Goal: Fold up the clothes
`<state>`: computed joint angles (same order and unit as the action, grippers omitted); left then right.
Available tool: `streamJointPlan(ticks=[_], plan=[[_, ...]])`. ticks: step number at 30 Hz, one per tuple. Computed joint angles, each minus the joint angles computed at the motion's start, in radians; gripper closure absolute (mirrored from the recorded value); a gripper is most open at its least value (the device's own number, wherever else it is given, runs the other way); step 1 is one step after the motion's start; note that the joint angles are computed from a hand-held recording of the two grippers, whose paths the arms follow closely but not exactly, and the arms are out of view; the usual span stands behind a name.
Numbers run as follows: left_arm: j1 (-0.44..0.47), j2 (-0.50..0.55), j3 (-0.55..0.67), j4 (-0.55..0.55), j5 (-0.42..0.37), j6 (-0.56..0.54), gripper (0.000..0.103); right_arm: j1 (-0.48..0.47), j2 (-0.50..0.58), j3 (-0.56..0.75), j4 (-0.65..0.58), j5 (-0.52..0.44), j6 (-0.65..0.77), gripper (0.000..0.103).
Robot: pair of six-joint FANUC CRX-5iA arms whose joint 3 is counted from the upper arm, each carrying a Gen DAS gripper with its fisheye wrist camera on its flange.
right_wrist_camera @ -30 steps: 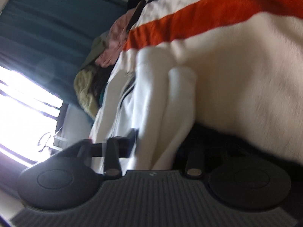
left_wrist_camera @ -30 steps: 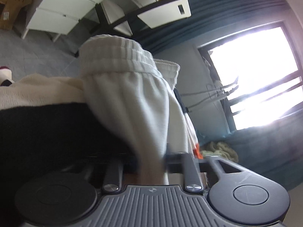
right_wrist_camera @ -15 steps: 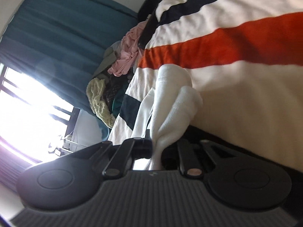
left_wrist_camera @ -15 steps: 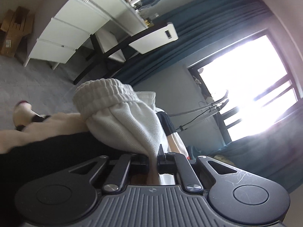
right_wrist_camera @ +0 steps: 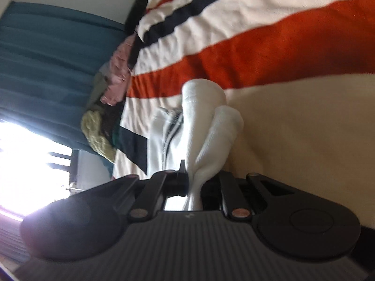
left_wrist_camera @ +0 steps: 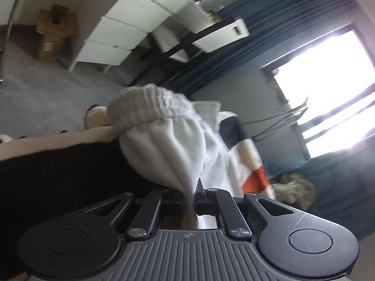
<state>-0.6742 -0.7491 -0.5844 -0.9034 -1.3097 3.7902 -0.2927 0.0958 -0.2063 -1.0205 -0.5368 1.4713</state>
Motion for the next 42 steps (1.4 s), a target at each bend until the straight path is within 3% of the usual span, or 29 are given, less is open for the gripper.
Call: streamJointPlan(ticks=[2,4,7,8,11,15,18,23,25,31,35,39,42], plan=[[-0.012,0.027,0.021,0.010,-0.033,-0.045,0.090,0.003,0.005,0.004,0.003,-0.006,0.007,0.090],[-0.042,0.074,0.059,0.026,-0.110,-0.082,0.084,-0.033,0.018,0.009,-0.080,-0.044,0.078,0.090],[-0.087,0.105,0.095,0.044,-0.193,-0.047,0.079,-0.065,0.042,0.027,-0.108,-0.106,0.090,0.086],[-0.119,0.113,0.105,0.036,-0.223,-0.019,0.073,-0.071,0.047,0.030,-0.115,-0.120,0.089,0.081],[-0.197,0.172,0.157,0.036,-0.329,-0.006,0.043,-0.107,0.060,0.027,-0.196,-0.164,0.119,0.053],[-0.268,0.289,0.245,0.037,-0.413,-0.089,0.038,-0.140,0.082,0.027,-0.284,-0.202,0.160,0.037],[-0.354,0.407,0.324,-0.034,-0.489,-0.175,0.028,-0.142,0.100,0.038,-0.284,-0.210,0.159,0.034],[-0.472,0.627,0.451,-0.212,-0.609,-0.385,0.023,-0.145,0.135,0.060,-0.302,-0.214,0.201,0.034],[-0.481,0.676,0.477,-0.262,-0.561,-0.450,0.022,-0.141,0.153,0.077,-0.304,-0.220,0.237,0.034],[-0.400,0.765,0.511,-0.271,-0.235,-0.639,0.022,-0.105,0.183,0.119,-0.257,-0.200,0.298,0.034],[-0.343,0.803,0.531,-0.232,-0.087,-0.700,0.022,-0.114,0.187,0.116,-0.302,-0.194,0.358,0.034],[-0.265,0.845,0.539,-0.070,0.008,-0.782,0.022,-0.146,0.197,0.106,-0.412,-0.204,0.486,0.033],[-0.240,0.868,0.515,-0.032,0.043,-0.826,0.021,-0.158,0.205,0.108,-0.482,-0.210,0.590,0.033]])
